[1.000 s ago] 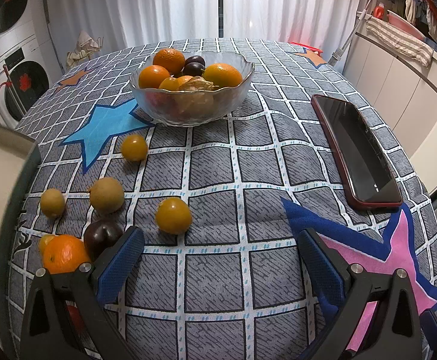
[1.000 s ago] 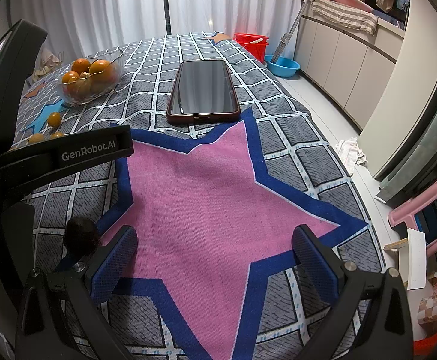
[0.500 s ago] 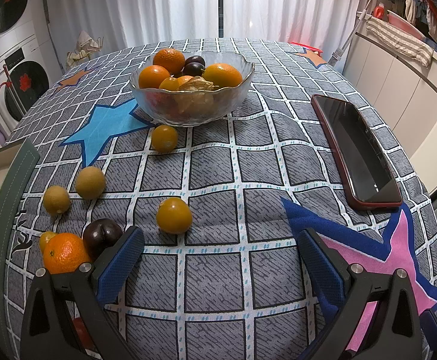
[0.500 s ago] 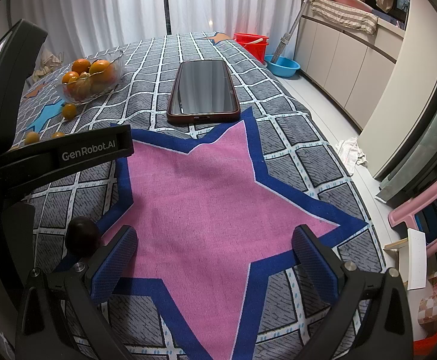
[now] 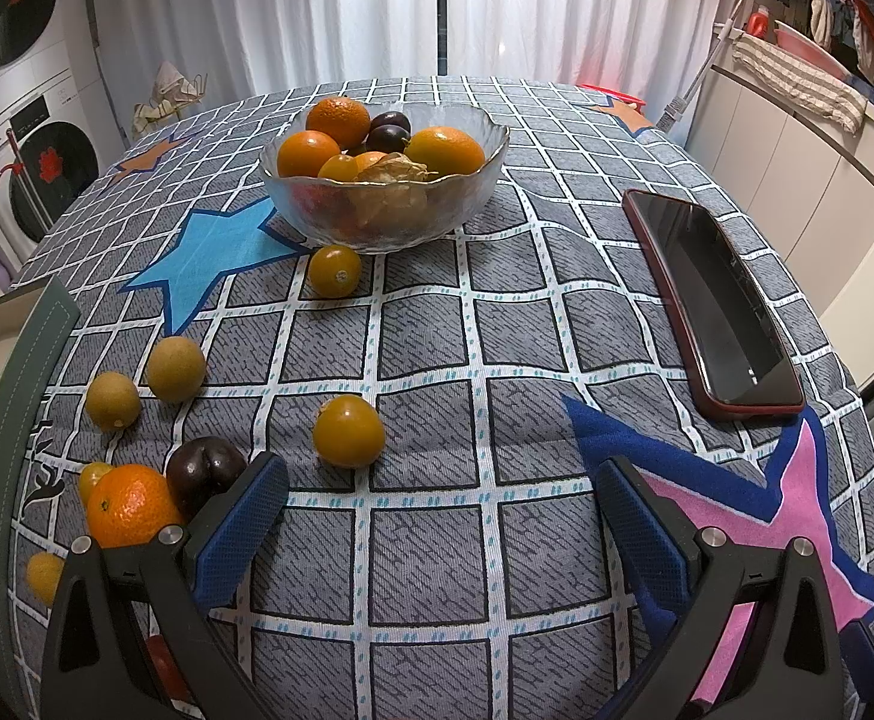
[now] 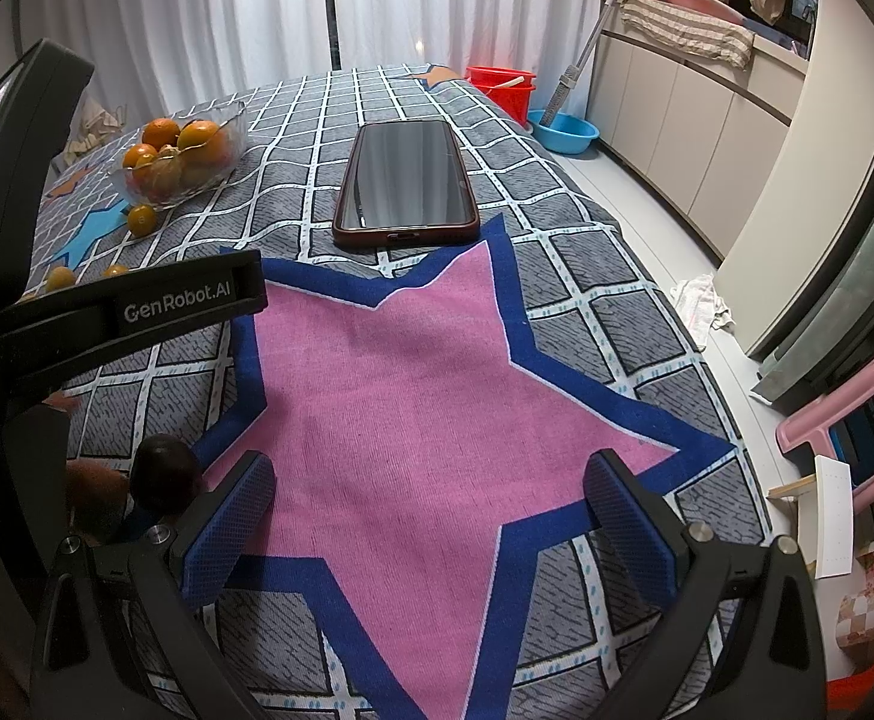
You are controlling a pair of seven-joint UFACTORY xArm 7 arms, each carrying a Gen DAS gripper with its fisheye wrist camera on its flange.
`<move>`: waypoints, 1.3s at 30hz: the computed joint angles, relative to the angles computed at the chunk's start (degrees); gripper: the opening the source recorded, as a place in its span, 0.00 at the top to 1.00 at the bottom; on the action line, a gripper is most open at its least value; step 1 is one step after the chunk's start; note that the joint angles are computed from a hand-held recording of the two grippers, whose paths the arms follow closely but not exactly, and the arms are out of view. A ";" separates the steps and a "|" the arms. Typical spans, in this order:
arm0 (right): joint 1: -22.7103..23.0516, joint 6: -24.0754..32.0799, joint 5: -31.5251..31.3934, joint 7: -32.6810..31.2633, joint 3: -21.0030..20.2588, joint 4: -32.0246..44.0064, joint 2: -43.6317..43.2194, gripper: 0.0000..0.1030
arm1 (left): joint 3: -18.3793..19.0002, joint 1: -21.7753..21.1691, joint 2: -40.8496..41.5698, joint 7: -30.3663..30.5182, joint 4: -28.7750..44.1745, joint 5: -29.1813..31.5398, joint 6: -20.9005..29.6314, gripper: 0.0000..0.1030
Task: Organize fruits
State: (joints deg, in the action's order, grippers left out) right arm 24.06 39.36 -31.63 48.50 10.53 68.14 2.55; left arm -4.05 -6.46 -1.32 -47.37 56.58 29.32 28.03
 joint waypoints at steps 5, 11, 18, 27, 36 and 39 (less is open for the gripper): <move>0.00 -0.03 0.01 0.00 -0.01 -0.07 -0.05 0.00 | -0.45 0.57 -4.26 -1.65 -2.04 4.14 1.50 0.00; 0.00 -0.03 0.01 0.01 -0.01 -0.07 -0.06 0.00 | 1.62 3.33 -21.42 5.46 -14.37 1.33 -3.20 0.00; 0.01 0.25 0.26 -0.47 0.04 0.03 -0.07 0.00 | 3.61 8.75 -33.34 15.79 -26.81 -3.87 -1.78 0.00; 2.74 -2.75 -2.51 -7.50 2.53 2.91 0.72 0.00 | 0.20 14.00 -27.78 20.73 -26.01 -10.06 -1.36 0.00; 5.45 -2.59 6.79 -12.88 0.44 6.45 5.81 0.35 | -0.26 14.88 -25.65 23.32 -23.68 -12.85 0.12 0.09; 4.63 -4.39 10.41 -15.96 0.53 5.54 5.06 0.74 | 0.87 13.88 -25.34 24.61 -23.19 -14.56 -0.18 0.35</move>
State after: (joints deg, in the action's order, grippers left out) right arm 28.69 34.96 -21.22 32.54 11.07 73.68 7.62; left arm -3.17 7.42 -26.66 -22.76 33.39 14.75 27.84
